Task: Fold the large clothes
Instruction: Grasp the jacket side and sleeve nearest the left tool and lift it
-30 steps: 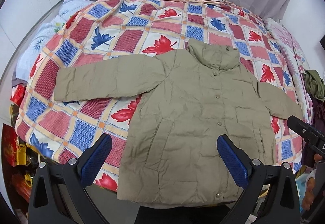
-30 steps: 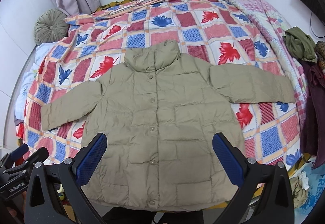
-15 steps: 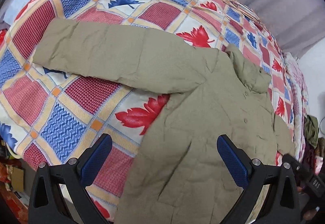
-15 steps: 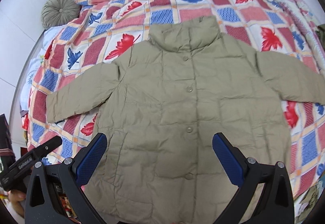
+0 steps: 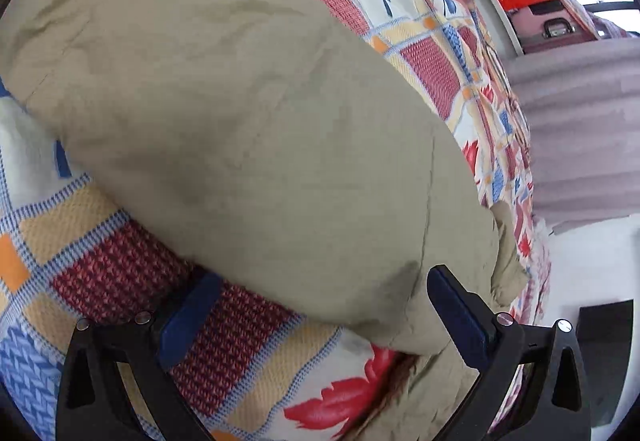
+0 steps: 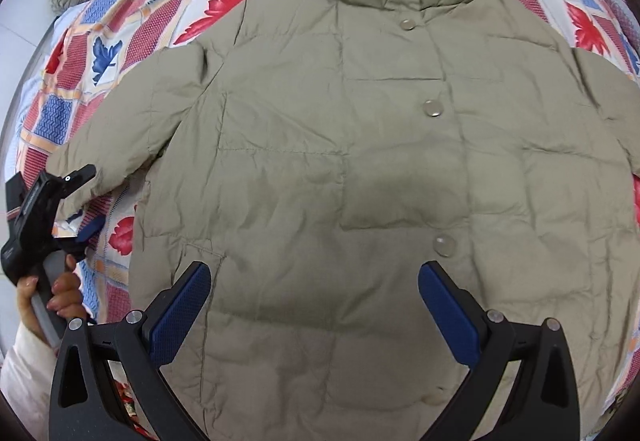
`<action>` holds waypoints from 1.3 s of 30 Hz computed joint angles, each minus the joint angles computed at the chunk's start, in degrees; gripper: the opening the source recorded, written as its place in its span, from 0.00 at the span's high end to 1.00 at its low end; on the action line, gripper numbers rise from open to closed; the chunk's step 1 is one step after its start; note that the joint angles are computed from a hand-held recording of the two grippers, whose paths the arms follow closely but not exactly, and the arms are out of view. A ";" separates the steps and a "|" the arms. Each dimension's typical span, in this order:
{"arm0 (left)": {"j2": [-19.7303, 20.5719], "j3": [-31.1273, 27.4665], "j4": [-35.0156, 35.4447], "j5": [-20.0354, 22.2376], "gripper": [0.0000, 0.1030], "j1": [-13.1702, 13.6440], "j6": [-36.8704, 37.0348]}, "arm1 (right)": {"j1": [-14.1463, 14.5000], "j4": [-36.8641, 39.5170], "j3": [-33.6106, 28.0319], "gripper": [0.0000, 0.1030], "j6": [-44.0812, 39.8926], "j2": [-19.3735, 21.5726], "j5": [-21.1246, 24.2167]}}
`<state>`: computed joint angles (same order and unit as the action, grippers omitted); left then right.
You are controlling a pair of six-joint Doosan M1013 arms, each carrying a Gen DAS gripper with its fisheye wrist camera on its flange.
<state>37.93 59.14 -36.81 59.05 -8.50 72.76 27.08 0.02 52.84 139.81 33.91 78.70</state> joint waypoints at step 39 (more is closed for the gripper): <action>3.66 -25.34 5.20 3.38 0.91 -10.50 26.60 | -2.98 23.03 -8.25 0.86 -8.36 10.68 -21.23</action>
